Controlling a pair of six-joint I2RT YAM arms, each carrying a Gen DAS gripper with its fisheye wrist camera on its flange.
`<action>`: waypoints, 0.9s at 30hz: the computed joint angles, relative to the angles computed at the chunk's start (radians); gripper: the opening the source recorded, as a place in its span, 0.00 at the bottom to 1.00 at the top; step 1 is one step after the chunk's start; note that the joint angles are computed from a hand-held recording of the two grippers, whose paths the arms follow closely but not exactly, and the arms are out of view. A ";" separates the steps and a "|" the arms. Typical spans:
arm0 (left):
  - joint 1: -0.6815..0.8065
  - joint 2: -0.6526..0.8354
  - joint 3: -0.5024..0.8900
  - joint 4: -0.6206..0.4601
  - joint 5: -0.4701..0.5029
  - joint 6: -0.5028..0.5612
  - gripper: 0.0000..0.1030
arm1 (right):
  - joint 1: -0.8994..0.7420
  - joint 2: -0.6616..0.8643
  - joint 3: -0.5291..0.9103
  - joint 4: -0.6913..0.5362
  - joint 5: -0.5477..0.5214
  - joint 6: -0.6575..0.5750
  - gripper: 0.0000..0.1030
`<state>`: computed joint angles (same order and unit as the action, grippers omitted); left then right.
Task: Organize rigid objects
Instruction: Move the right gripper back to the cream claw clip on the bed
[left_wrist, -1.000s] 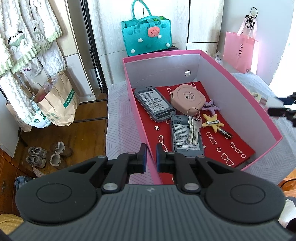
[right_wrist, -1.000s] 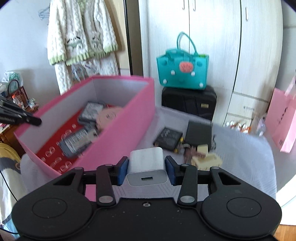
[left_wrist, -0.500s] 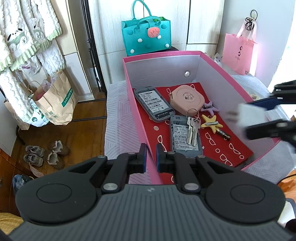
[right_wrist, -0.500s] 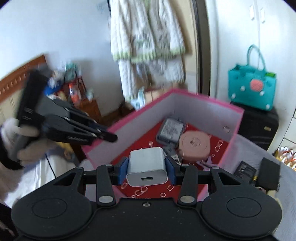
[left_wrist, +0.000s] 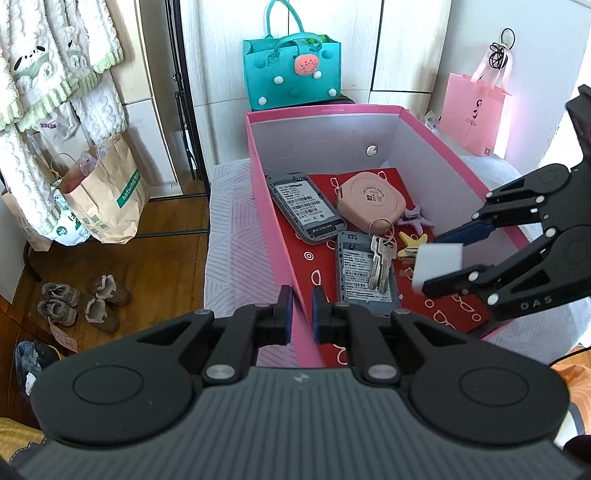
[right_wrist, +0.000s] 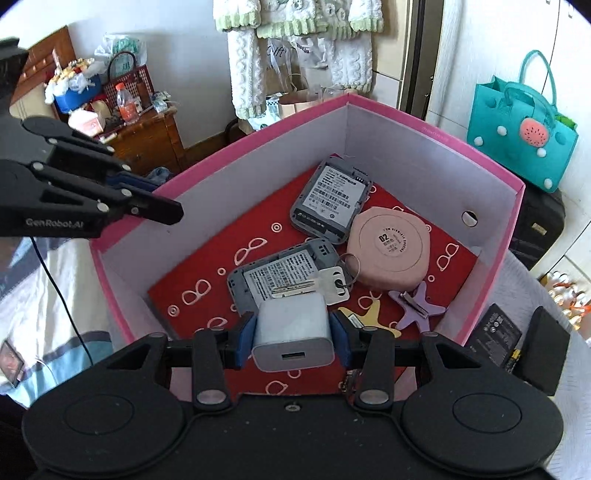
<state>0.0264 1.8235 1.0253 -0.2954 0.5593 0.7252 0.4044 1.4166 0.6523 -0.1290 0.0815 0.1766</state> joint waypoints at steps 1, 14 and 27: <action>0.001 0.002 0.003 -0.004 0.001 -0.001 0.09 | 0.003 -0.021 -0.017 0.021 0.012 0.010 0.65; 0.008 0.002 -0.001 0.001 0.015 -0.021 0.09 | 0.040 -0.683 -0.284 -0.133 0.268 0.120 0.71; 0.006 -0.003 -0.005 0.009 0.008 -0.050 0.09 | -0.426 -1.146 -0.548 -0.295 0.094 -0.097 0.71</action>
<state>0.0320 1.8208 1.0202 -0.2859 0.5676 0.6752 -0.0213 0.2710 0.1047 -0.4238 0.1753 0.0792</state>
